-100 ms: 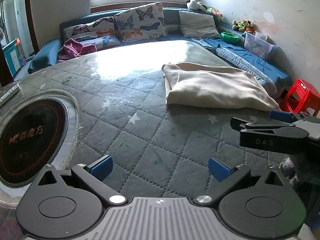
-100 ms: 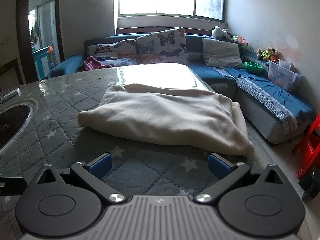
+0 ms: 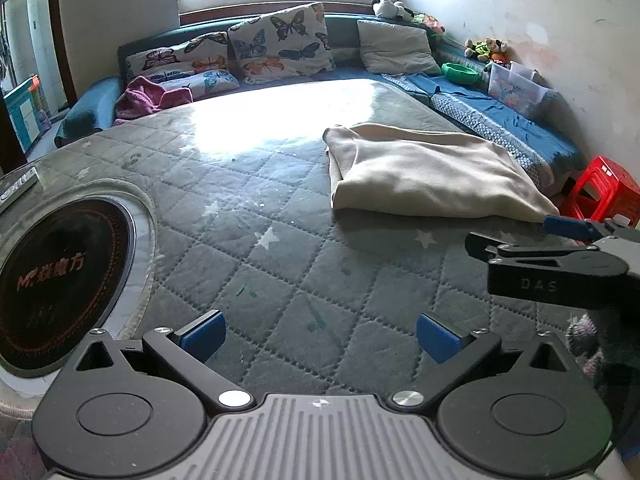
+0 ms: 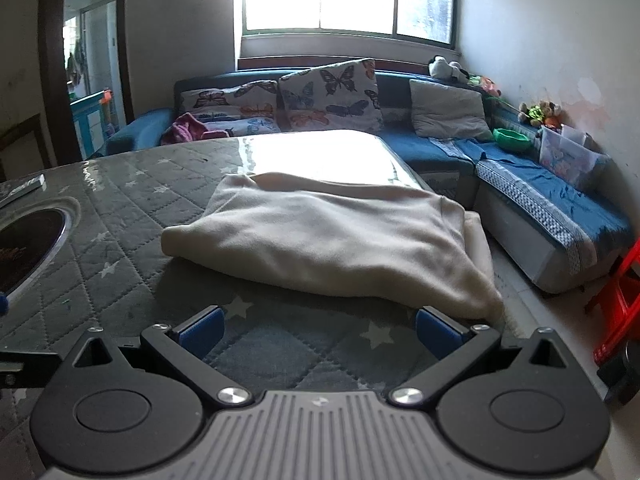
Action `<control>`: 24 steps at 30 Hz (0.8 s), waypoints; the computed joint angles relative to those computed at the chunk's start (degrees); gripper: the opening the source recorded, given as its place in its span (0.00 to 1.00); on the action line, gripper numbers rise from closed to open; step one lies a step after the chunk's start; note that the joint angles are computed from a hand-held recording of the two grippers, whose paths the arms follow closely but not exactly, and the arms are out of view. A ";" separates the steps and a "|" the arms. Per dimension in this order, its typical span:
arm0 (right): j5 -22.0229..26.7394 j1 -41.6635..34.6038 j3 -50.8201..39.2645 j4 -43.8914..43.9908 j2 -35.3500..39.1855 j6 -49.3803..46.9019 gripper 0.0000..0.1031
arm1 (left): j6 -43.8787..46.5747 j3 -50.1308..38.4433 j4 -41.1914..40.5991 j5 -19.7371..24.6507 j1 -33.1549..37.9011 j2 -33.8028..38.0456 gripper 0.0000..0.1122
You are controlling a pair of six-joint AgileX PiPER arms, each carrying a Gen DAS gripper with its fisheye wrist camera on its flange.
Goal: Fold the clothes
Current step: 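Reach both grippers toward the crumpled cream sweatshirt and grasp its edges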
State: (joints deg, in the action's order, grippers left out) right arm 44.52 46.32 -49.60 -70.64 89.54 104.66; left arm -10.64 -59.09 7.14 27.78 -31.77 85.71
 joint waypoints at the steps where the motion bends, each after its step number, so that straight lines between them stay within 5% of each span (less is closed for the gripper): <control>1: -0.36 -0.53 -0.34 0.53 -0.27 -1.12 1.00 | 0.40 -0.64 -0.15 0.66 0.01 0.39 0.92; 10: -5.80 -8.32 -2.23 4.60 -3.76 -11.85 0.98 | 4.29 -9.19 -1.19 -0.41 1.73 5.57 0.90; 12: -8.09 -11.98 -4.45 7.45 -2.91 -17.53 0.91 | 4.73 -12.41 -1.39 -0.37 2.08 7.65 0.88; 24: -19.87 -31.67 -18.38 27.96 8.96 -50.16 0.64 | 12.24 -44.37 -8.10 8.20 2.76 31.00 0.58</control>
State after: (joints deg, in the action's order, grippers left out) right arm 24.65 14.65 -67.97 -42.68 98.49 54.50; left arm 1.60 -103.46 -0.96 35.98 -29.00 116.71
